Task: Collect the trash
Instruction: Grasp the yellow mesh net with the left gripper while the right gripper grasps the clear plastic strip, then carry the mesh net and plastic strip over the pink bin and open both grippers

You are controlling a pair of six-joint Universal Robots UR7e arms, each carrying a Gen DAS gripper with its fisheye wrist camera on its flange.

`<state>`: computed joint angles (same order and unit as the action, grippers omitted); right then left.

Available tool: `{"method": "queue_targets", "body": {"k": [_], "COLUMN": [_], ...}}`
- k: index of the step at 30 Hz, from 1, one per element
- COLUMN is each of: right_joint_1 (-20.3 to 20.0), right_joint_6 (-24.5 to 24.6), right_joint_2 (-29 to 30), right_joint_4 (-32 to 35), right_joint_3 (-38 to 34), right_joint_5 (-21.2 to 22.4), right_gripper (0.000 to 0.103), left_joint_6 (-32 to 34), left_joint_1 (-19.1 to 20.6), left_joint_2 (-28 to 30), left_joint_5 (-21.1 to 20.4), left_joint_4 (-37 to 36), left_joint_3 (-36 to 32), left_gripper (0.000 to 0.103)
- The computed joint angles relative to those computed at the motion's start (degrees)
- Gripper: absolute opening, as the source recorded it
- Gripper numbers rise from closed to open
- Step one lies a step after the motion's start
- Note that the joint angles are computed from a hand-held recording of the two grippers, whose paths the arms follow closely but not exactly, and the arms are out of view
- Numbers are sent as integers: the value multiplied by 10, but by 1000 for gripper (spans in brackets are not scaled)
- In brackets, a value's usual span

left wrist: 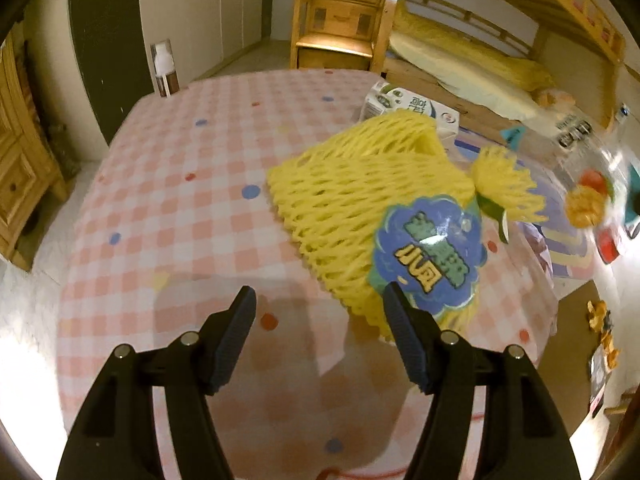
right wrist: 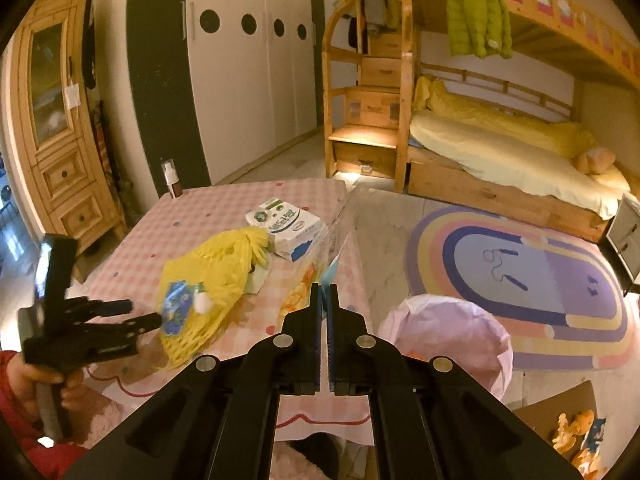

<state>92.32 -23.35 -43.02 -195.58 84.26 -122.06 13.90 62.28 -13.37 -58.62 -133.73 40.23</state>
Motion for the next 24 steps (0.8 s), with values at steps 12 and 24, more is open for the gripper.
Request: {"method": "queue_targets", "body": {"k": [12,24], "right_joint_1": [-10,-11], "right_joint_6": [12,11], "right_joint_2": [-11,-15], "right_joint_4": [12,11], "right_joint_3": [16,31], "right_joint_5": [1,8], "right_gripper": [2,2], "left_joint_6": [34,64], "left_joint_1": [1,-4], "left_joint_2": [33,-28], "left_joint_5": [-85,-86], "left_joint_4": [13,-74], "left_joint_3": [-37,54], "left_gripper": [57,8]}}
